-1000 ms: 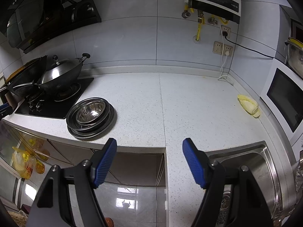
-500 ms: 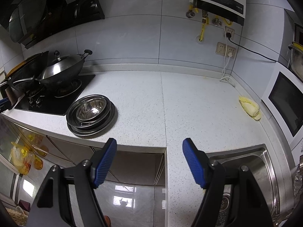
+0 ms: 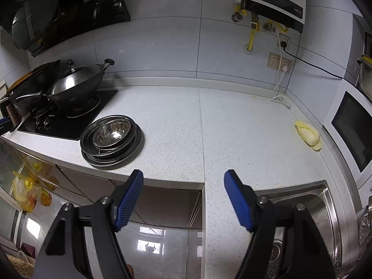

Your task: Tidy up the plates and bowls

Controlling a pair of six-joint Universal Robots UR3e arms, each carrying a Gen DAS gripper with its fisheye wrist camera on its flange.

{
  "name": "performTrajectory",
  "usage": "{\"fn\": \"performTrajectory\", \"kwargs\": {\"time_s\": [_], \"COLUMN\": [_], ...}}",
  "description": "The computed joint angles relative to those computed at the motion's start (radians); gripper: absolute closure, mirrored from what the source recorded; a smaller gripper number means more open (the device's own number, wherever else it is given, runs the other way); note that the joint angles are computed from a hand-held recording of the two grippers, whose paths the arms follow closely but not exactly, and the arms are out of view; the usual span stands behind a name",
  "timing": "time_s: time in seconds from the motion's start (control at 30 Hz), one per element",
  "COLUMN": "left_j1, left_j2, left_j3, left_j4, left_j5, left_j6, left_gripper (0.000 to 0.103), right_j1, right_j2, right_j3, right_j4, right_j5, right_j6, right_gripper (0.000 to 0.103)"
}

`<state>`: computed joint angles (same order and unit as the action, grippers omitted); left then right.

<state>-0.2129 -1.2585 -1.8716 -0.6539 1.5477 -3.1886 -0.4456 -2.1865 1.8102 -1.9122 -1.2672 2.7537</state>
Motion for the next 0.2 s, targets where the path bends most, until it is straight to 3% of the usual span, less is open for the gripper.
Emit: {"fn": "performTrajectory", "kwargs": {"time_s": [0.2], "left_j1": [0.011], "left_j2": [-0.003], "left_j3": [0.001], "left_j4": [0.002], "left_j5": [-0.011], "left_j6": [0.001], "left_gripper": [0.013], "right_j1": [0.000], "right_j2": [0.010], "right_j3": [0.003], "right_j4": [-0.011], "right_j5": [0.002], "right_j6": [-0.002], "right_gripper": [0.032]}}
